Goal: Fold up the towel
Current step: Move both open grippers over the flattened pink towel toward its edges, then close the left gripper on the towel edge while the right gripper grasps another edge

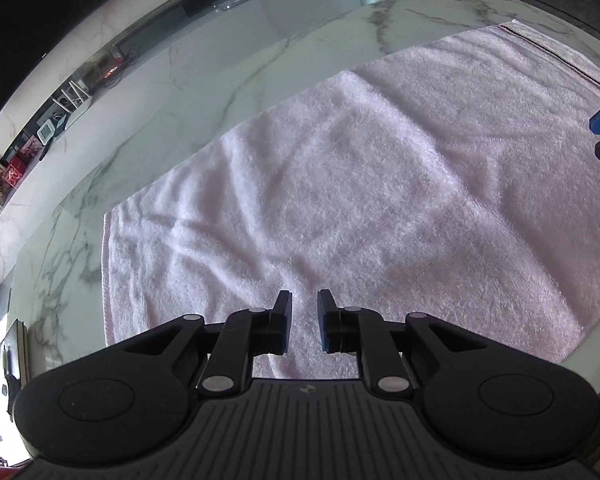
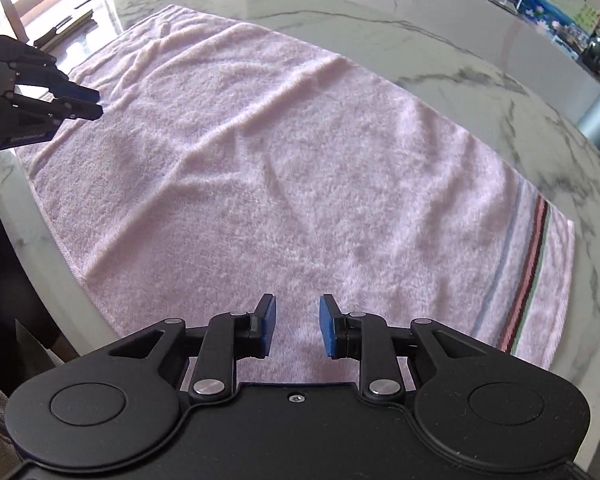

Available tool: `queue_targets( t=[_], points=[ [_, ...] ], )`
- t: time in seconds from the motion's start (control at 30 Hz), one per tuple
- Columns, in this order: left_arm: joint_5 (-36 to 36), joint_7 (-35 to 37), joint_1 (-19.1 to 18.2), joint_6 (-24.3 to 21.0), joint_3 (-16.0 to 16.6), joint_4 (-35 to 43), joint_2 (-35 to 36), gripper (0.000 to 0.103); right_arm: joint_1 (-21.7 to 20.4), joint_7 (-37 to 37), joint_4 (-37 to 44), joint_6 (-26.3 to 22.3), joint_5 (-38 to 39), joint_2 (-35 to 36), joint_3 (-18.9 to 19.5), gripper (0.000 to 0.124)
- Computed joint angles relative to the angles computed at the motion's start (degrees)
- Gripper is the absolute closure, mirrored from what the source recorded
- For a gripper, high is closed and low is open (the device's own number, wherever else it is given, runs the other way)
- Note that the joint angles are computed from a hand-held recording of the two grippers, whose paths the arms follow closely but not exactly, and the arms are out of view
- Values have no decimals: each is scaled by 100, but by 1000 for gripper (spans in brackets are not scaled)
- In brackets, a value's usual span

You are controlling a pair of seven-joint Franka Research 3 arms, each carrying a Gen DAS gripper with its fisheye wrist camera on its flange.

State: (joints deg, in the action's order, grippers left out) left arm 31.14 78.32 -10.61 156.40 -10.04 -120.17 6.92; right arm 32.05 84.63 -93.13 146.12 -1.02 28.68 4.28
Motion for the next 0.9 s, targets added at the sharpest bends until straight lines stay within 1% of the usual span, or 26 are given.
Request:
queue_targets(
  t=[0.1,0.2,0.23,0.27,0.37,0.47,0.53,0.6,0.7,0.8,0.9],
  points=[
    [-163,547,22,-88,-71,192,176,90,-29,-271,494,-276,-10,303,42,101],
    [-400,1000,28,-260,-126,273,282,90,-57,-486,784,-563,70,480,73,101],
    [-437,1020,9,-285,-125,257,285,90,-79,-552,905,-651,102,579,72,101],
    [-473,1037,-8,-311,-127,241,287,90,-107,-608,909,-637,163,596,88,101],
    [-644,1098,44,-121,-99,122,261,90,-184,-758,844,-543,361,581,140,98],
    [-829,1272,85,-119,-115,90,233,90,-181,-817,780,-468,441,556,130,98],
    [-1097,1551,133,-154,-177,30,179,93,-164,-820,750,-457,467,538,124,98],
    [-1367,1832,168,-196,-225,-27,124,93,-162,-920,681,-454,502,492,167,97],
    [-1498,2037,158,-131,-224,-183,26,93,-116,-1052,588,-437,489,433,192,97],
    [-1462,1948,113,-112,-181,-142,53,93,-81,-1051,596,-437,492,437,171,97],
    [-1407,1798,101,-123,-136,-150,52,90,-75,-1020,643,-550,506,418,154,98]
  ],
)
